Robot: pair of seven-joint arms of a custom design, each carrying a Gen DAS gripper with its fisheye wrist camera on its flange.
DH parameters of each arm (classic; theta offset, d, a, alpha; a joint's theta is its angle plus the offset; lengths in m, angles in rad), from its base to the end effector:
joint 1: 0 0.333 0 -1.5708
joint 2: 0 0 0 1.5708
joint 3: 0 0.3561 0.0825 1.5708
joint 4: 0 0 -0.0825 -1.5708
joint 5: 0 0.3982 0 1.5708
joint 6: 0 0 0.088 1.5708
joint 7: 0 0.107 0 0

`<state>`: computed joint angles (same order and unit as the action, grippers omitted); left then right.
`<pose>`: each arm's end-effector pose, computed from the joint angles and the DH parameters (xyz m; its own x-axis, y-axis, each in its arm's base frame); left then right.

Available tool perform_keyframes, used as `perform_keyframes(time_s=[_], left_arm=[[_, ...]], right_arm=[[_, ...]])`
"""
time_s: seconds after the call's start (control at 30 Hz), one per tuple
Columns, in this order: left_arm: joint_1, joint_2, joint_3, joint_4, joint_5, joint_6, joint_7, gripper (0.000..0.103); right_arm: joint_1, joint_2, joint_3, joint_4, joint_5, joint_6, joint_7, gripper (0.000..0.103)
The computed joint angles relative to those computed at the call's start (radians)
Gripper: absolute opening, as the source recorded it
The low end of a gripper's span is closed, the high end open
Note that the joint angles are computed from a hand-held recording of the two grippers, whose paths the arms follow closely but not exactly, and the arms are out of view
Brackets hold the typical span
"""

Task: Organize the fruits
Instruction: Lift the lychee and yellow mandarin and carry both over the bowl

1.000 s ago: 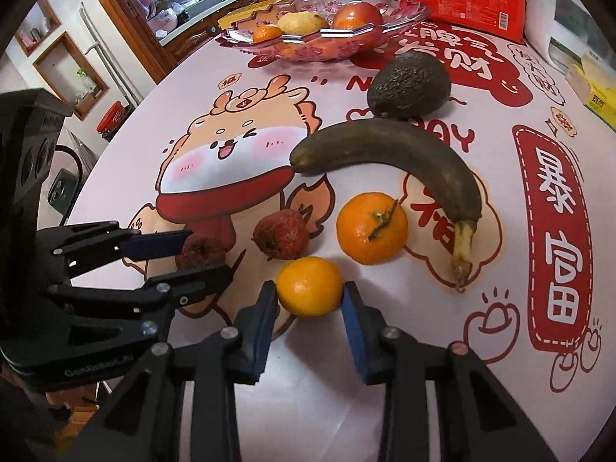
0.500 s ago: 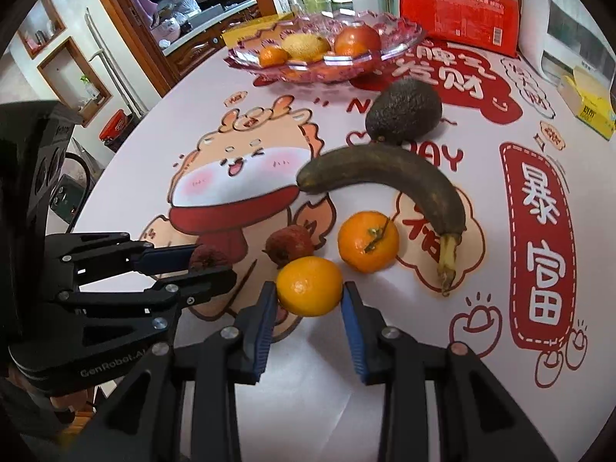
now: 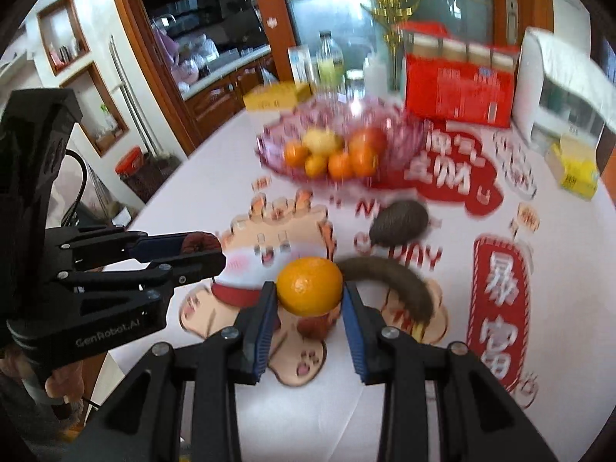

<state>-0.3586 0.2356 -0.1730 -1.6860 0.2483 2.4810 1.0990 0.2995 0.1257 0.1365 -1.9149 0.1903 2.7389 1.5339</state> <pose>0.6059 -0.3431 0.5588 -0.2130 -0.9749 0.0645 -0.8235 0.1436 -0.5488 0.5982 0.2658 0.5438 0.3630 -0.9176 -0.1623 -0.7521 -0.1857 -0.6323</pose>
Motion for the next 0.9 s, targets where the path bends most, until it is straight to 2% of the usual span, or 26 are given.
perform_keyframes(time_s=[0.23, 0.33, 0.5, 0.67, 0.9], left_arm=[[-0.009, 0.026, 0.027, 0.166, 0.107, -0.088, 0.003, 0.027], [-0.009, 0.06, 0.037, 0.262, 0.136, -0.124, 0.023, 0.027], [-0.016, 0.146, 0.062, 0.435, 0.165, -0.186, 0.068, 0.028], [-0.018, 0.247, 0.087, 0.591, 0.151, -0.221, 0.122, 0.028], [-0.009, 0.482, 0.1, 0.896, 0.048, -0.34, 0.234, 0.028]], right_arm=[[0.013, 0.027, -0.026, 0.161, -0.138, -0.035, 0.094, 0.034], [0.006, 0.054, -0.026, 0.242, -0.157, -0.038, 0.094, 0.034], [0.023, 0.131, -0.052, 0.405, -0.28, -0.05, 0.157, 0.034], [0.042, 0.25, -0.071, 0.599, -0.355, -0.101, 0.21, 0.034], [0.065, 0.469, -0.088, 0.892, -0.362, -0.252, 0.261, 0.034]])
